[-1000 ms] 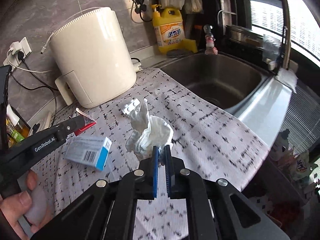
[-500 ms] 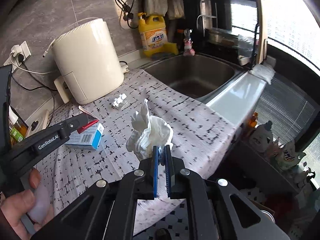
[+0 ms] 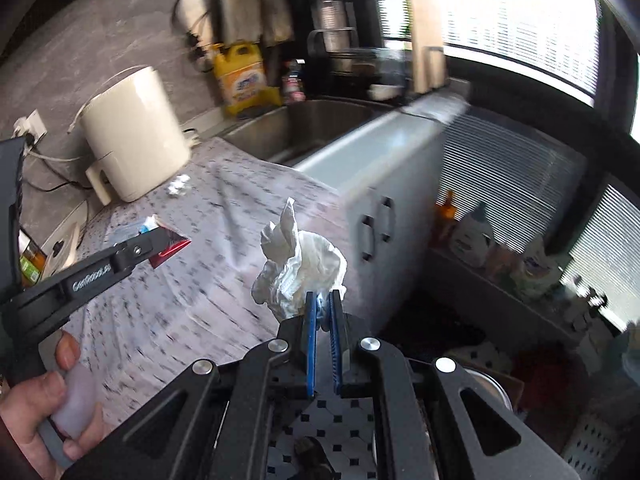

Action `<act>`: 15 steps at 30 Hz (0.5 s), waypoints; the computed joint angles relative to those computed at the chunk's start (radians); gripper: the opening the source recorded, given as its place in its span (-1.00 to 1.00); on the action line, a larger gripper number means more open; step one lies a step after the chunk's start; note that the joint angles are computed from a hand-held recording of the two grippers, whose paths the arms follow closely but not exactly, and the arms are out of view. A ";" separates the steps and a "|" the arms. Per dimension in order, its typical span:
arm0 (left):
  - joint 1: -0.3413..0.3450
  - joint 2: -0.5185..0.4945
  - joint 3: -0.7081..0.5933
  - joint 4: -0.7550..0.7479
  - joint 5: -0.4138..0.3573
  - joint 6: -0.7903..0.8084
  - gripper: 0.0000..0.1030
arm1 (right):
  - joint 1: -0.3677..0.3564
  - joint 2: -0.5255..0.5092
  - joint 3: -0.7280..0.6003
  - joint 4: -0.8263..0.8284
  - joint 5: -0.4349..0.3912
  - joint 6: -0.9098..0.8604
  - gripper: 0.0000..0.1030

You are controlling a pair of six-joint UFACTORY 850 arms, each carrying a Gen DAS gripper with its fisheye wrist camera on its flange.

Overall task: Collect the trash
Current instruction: 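Carry the red wrapper and white tissue in both grippers over the white bucket, then open the left gripper to drop the red wrapper while the right gripper releases the tissue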

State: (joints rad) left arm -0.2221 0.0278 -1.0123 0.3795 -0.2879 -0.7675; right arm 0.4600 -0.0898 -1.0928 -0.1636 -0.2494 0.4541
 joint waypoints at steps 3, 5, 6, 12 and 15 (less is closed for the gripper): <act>-0.063 -0.004 0.007 0.031 -0.010 -0.054 -0.59 | -0.039 0.054 0.066 0.009 0.001 -0.011 -0.87; -0.103 -0.009 0.012 0.047 -0.011 -0.086 -0.59 | -0.069 0.087 0.108 0.021 -0.003 -0.028 -0.87; -0.119 -0.012 0.014 0.051 -0.011 -0.097 -0.59 | -0.083 0.102 0.126 0.030 -0.006 -0.037 -0.87; -0.212 -0.046 0.015 0.068 -0.007 -0.155 -0.59 | -0.155 0.167 0.214 0.052 -0.018 -0.069 -0.86; -0.247 -0.066 0.014 0.061 -0.001 -0.161 -0.59 | -0.197 0.182 0.250 0.151 -0.040 -0.157 -0.78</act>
State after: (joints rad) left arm -0.4693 -0.0382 -0.9981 0.4409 -0.2885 -0.9282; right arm 0.2632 0.0922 -0.8428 -0.0130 -0.2891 0.2967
